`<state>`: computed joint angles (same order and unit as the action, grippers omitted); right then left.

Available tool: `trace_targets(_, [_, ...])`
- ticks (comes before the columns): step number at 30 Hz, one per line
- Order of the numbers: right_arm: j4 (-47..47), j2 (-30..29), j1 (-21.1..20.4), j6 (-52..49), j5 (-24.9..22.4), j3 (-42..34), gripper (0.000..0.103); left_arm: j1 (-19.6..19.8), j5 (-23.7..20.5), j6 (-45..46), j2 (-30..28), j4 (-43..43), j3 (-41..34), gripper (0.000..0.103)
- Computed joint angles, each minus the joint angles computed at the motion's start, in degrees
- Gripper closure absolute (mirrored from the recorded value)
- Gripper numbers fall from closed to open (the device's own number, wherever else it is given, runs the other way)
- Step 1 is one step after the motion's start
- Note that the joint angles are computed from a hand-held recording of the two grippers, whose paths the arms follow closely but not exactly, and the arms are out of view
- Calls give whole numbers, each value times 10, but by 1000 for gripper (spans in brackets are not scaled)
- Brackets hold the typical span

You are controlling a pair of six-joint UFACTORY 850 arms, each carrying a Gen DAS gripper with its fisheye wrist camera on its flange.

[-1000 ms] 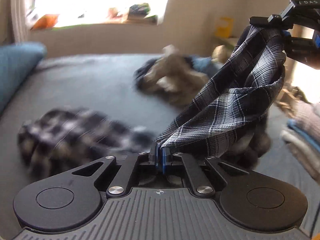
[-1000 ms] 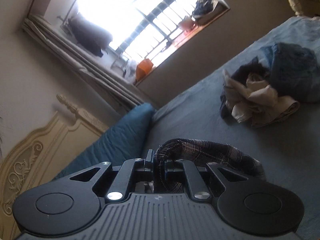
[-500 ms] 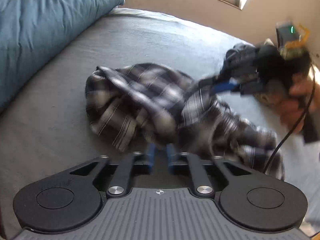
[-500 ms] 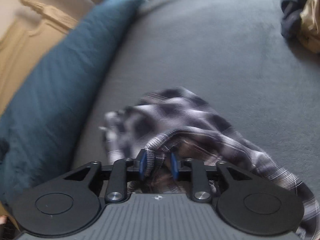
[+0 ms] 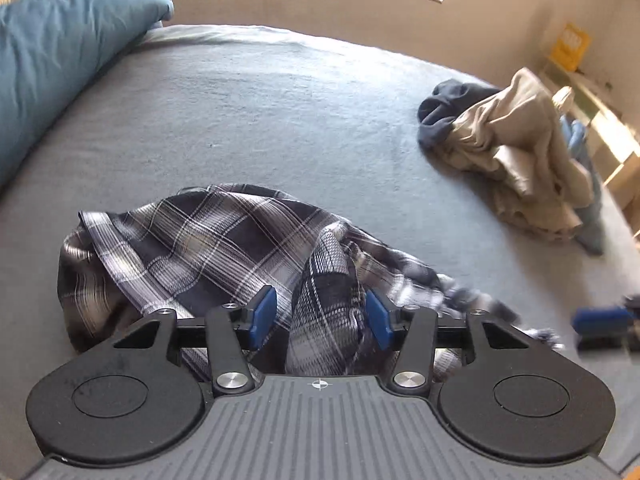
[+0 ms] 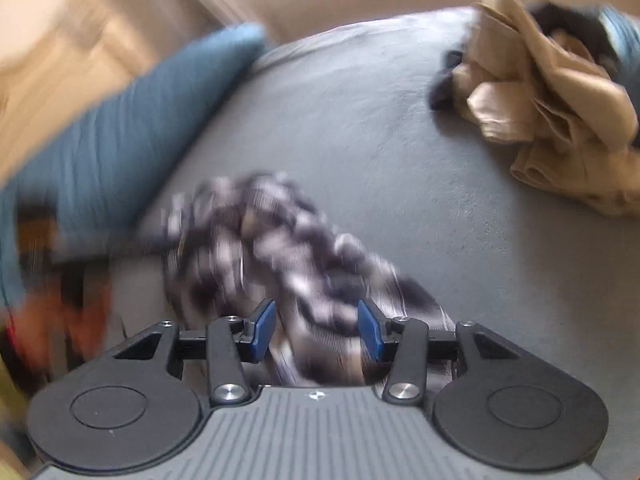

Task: Fold clothes

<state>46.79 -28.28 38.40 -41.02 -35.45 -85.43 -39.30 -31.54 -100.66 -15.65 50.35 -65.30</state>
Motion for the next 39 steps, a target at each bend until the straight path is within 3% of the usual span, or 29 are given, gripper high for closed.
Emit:
trace_targets(2, [11,18,13,-84,33,30,55,-7,-24,2,-6,-7,-7,80])
trace_targets(3, [28,25,18,-130,48,44,56,-11,-33,-3,-6,-4,-8,89])
trace_targets(6, [59,21,26,-205,77,52,57,-26,-69,-26,-6,9,-13,95])
trace_targets(8, [22,1,34,-203,83,33,59,-35,-91,-43,0,14,-14,97])
trace_targets(10, [-75,-15,44,-153,79,10,76,-46,-112,-70,12,28,-13,100])
trace_targets(11, [-108,-16,47,-136,78,5,95,-52,-126,-80,17,35,-12,100])
trace_targets(12, [-120,-14,47,-139,79,8,97,-57,-138,-87,23,40,-12,100])
trace_targets(15, [-29,21,36,-229,93,43,98,-66,-163,-108,39,55,-7,100])
trace_targets(18, [101,44,16,-325,50,60,99,-66,-173,-96,43,56,0,100])
trace_targets(24, [-34,6,24,-232,-37,21,96,-40,-125,-75,43,0,22,86])
trace_targets(27, [71,-12,0,-236,-95,-9,95,-53,-150,-128,59,53,36,71])
trace_targets(30, [169,-32,-11,-219,-89,-36,95,-58,-152,-117,60,76,37,69])
trace_targets(34, [66,-81,34,-215,-29,-107,95,-57,-126,-96,47,72,34,69])
trace_targets(39, [-74,-151,81,-202,-14,-188,94,-61,-110,-115,46,86,44,69])
